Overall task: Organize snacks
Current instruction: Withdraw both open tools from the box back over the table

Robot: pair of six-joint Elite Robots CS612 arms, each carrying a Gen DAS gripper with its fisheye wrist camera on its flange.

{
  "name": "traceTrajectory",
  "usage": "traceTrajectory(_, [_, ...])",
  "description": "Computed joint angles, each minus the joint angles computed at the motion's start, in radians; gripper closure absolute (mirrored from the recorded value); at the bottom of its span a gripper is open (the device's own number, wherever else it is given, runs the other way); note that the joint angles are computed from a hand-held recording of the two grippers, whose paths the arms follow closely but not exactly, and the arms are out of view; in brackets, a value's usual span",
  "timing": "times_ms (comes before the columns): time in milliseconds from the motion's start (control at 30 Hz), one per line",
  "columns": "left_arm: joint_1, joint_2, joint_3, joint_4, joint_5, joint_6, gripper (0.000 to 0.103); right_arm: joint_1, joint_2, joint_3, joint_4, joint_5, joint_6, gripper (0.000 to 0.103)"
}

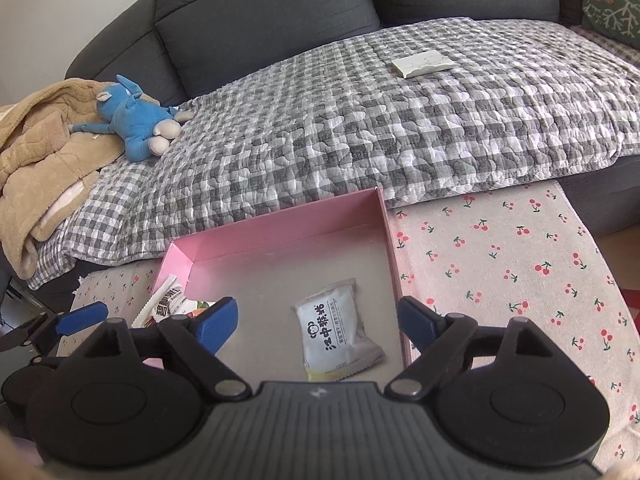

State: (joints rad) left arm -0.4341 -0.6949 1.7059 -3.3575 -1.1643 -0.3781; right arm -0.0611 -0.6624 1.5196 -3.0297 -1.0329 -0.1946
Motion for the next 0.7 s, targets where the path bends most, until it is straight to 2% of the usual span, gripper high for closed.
traceTrajectory(233, [-0.019, -0.042, 0.086, -0.051, -0.012, -0.028, 0.004, -0.016, -0.048, 0.087, -0.032, -0.001, -0.040, 0.011])
traceTrajectory(700, [-0.072, -0.088, 0.233, -0.147, -0.023, -0.066, 0.003, -0.035, -0.101, 0.217, -0.068, 0.000, -0.111, 0.008])
